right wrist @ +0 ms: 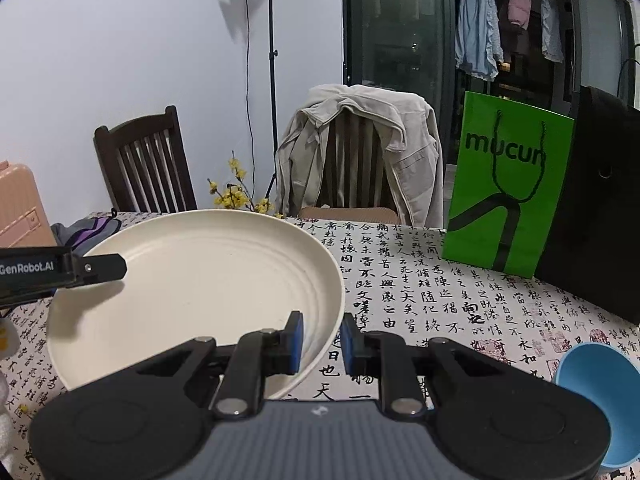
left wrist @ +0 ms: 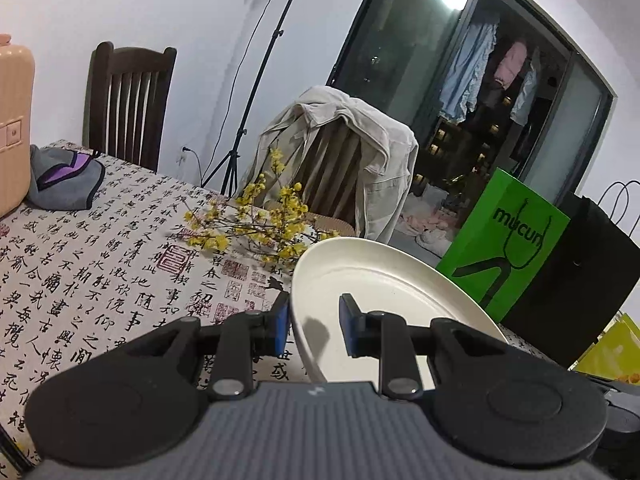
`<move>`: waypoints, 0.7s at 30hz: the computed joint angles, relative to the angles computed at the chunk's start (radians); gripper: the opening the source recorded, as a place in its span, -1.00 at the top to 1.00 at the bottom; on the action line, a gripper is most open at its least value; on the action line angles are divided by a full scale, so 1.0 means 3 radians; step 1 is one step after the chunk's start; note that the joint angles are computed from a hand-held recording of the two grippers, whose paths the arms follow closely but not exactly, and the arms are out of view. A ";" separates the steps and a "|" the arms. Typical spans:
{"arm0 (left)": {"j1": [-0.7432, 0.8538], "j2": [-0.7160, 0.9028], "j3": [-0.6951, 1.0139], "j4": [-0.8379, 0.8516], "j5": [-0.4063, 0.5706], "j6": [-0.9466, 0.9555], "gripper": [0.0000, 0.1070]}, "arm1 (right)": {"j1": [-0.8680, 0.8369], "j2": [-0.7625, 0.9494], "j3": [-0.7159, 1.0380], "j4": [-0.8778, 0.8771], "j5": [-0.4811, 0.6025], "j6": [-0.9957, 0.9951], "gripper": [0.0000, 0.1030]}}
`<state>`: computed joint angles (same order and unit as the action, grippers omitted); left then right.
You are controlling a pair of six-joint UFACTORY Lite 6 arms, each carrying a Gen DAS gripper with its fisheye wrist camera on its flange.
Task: Organize plates and bowls
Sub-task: 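Carry the held cream plate with both grippers toward the blue bowls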
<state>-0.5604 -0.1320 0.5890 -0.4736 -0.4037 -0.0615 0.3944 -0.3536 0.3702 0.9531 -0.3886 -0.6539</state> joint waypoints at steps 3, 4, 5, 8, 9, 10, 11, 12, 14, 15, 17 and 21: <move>-0.0051 -0.0046 -0.0026 -0.0066 -0.0019 0.0074 0.52 | 0.0010 -0.0149 -0.0097 0.0073 0.0000 -0.0047 0.63; -0.0070 -0.0064 -0.0037 -0.0091 -0.0030 0.0105 0.52 | 0.0009 -0.0204 -0.0132 0.0088 0.0002 -0.0056 0.63; -0.0079 -0.0080 -0.0048 -0.0103 -0.0039 0.0125 0.52 | 0.0007 -0.0269 -0.0172 0.0110 0.0009 -0.0070 0.63; -0.0139 -0.0125 -0.0077 -0.0205 -0.0075 0.0233 0.52 | 0.0000 -0.0422 -0.0258 0.0180 0.0037 -0.0127 0.63; -0.0166 -0.0144 -0.0090 -0.0246 -0.0086 0.0274 0.52 | 0.0009 -0.0469 -0.0282 0.0241 0.0033 -0.0180 0.63; -0.0198 -0.0163 -0.0101 -0.0305 -0.0101 0.0332 0.52 | 0.0014 -0.0514 -0.0305 0.0295 0.0030 -0.0230 0.63; -0.0230 -0.0182 -0.0111 -0.0360 -0.0116 0.0386 0.52 | 0.0019 -0.0553 -0.0325 0.0340 0.0025 -0.0269 0.63; -0.0259 -0.0196 -0.0119 -0.0403 -0.0134 0.0426 0.52 | 0.0009 -0.0601 -0.0353 0.0361 0.0031 -0.0291 0.63; -0.0328 -0.0243 -0.0150 -0.0524 -0.0177 0.0523 0.52 | -0.0028 -0.0721 -0.0404 0.0413 0.0084 -0.0359 0.63; -0.0366 -0.0253 -0.0159 -0.0604 -0.0208 0.0589 0.52 | -0.0039 -0.0773 -0.0425 0.0440 0.0102 -0.0388 0.63; -0.0496 -0.0257 -0.0162 -0.0885 -0.0308 0.0824 0.52 | -0.0039 -0.0866 -0.0477 0.0497 0.0123 -0.0455 0.63; -0.0652 -0.0318 -0.0197 -0.1152 -0.0401 0.1045 0.52 | -0.0064 -0.1009 -0.0547 0.0632 0.0158 -0.0593 0.63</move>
<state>-0.7561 -0.2274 0.5300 -0.8192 -0.5239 0.2519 0.3753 -0.6563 0.2060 1.1428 -0.3413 -0.8319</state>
